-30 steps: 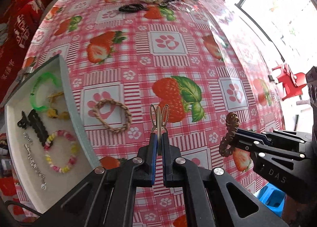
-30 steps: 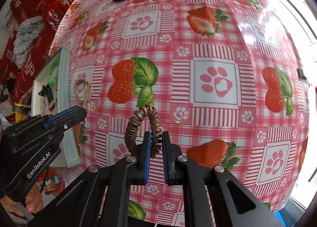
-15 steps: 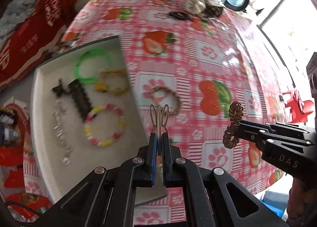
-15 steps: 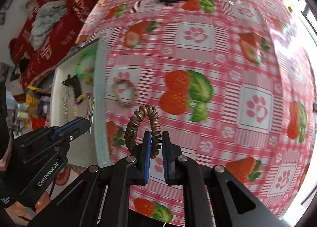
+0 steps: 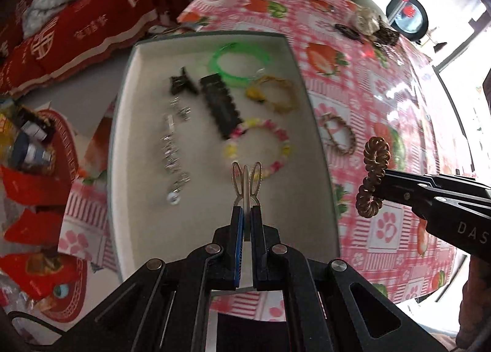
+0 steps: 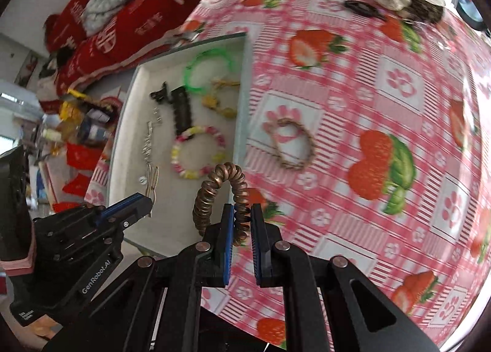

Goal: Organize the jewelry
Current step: 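Carry the bunny-ear clip with the left tool and the coil tie with the right over the tray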

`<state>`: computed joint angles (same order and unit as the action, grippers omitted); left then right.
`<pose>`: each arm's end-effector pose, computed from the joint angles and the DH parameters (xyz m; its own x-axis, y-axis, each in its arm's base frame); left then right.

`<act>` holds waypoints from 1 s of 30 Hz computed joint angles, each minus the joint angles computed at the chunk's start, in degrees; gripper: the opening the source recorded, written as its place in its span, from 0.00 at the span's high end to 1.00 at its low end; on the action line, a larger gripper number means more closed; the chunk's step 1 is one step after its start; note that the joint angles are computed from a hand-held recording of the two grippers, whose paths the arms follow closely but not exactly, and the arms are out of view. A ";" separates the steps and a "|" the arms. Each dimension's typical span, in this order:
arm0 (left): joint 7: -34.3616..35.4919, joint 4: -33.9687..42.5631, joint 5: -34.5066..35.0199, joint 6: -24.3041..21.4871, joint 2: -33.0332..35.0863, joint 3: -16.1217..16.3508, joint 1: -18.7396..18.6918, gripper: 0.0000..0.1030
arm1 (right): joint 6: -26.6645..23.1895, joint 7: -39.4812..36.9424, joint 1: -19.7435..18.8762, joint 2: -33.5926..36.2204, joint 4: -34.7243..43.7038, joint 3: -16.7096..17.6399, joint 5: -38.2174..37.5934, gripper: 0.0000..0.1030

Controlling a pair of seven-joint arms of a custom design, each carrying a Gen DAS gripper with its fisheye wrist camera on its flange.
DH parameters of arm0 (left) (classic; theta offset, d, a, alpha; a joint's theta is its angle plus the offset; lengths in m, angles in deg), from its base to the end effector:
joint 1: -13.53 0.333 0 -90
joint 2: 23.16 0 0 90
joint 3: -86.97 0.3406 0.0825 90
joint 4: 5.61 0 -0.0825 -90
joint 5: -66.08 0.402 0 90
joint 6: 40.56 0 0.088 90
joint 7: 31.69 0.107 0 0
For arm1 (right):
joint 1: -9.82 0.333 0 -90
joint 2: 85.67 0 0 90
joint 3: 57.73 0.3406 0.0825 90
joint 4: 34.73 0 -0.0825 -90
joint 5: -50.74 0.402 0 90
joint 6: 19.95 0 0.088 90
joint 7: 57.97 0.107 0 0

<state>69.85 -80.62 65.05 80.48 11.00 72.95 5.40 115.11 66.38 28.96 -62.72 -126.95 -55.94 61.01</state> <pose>0.7319 -0.2492 0.4378 -0.5091 -0.8541 0.1066 -0.8464 0.4743 -0.2422 0.6793 0.2589 0.4478 -0.2903 -0.8988 -0.3285 -0.9169 0.3596 -0.1734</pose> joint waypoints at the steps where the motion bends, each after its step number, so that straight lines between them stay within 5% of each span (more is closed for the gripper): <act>1: -0.13 -0.21 0.03 0.12 -0.09 0.13 0.11 0.90 | -0.44 -0.51 0.00 0.74 1.06 0.27 0.13 0.89; 30: -2.81 -1.71 4.49 0.71 2.46 1.68 0.02 0.90 | -12.91 -4.82 0.86 15.91 19.92 1.27 3.41 0.89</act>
<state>67.04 -82.33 69.54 81.19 13.46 74.63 5.42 102.20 61.56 29.81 -46.82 -107.03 -54.67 64.42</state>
